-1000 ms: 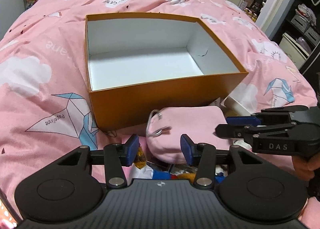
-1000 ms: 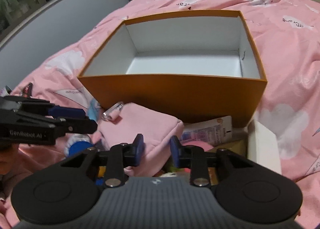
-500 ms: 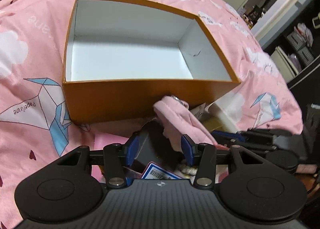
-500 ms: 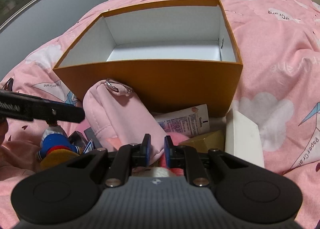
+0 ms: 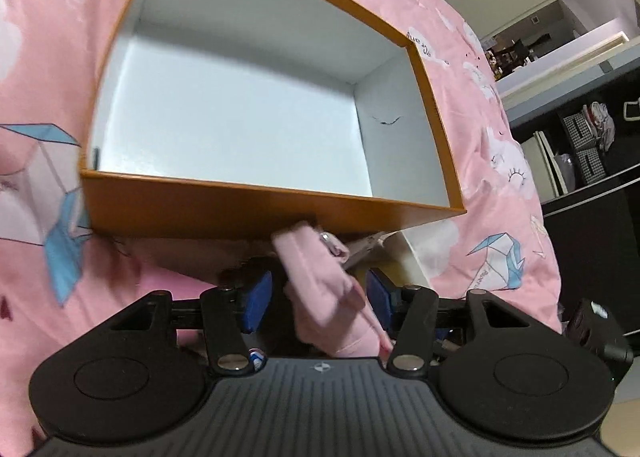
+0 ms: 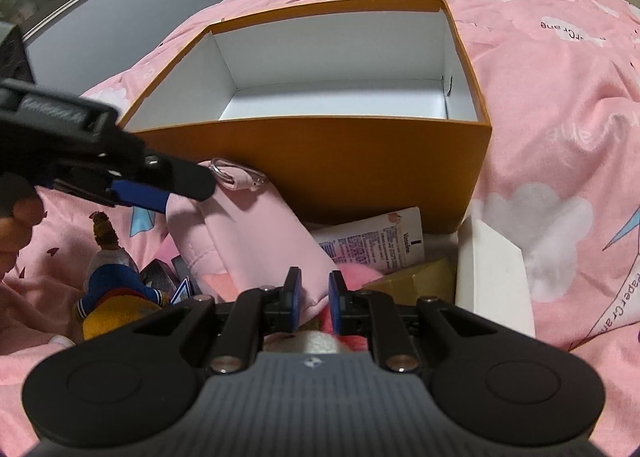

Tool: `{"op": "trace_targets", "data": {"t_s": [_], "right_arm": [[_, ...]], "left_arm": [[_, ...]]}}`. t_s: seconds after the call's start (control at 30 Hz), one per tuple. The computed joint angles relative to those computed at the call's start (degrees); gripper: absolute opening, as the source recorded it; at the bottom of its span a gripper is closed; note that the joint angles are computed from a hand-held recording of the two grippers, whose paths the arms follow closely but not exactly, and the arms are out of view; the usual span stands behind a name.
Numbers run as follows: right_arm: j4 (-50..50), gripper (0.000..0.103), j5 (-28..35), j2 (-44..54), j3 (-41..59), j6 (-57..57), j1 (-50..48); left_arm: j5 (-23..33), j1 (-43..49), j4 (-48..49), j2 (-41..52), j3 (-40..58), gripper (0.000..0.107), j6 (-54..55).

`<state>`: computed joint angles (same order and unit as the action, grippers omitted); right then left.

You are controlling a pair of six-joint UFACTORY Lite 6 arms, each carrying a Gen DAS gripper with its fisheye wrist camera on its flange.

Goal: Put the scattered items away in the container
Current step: 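Grasp the pink pouch with the left gripper and lift it, then hold the pouch in the left gripper while the right gripper reaches for the pink case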

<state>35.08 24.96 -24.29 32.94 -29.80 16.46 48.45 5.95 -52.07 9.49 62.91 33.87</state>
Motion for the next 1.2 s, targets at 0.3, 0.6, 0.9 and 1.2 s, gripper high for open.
{"op": "trace_targets", "data": {"t_s": [0.3,0.6,0.9,1.2], "right_arm": [[1.58,0.018,0.62,-1.98,-0.72,-1.27,-0.57],[9.95,0.028,6.13,-2.29,2.76,-10.04,-0.78],[12.84,0.054,12.67,15.82,20.79,-23.13,5.59],[1.41,0.053,20.13,43.46,48.11,-20.93,14.23]], "left_arm": [[-1.45,-1.63,-0.56,-5.51,-4.13,0.027,1.64],[-3.78,3.38,5.51,-25.93,-10.09,0.023,3.69],[-3.74,10.37,12.30,-35.13,-10.52,0.022,2.04],[-5.42,11.47,22.65,-39.47,-14.71,0.022,-2.26]]}}
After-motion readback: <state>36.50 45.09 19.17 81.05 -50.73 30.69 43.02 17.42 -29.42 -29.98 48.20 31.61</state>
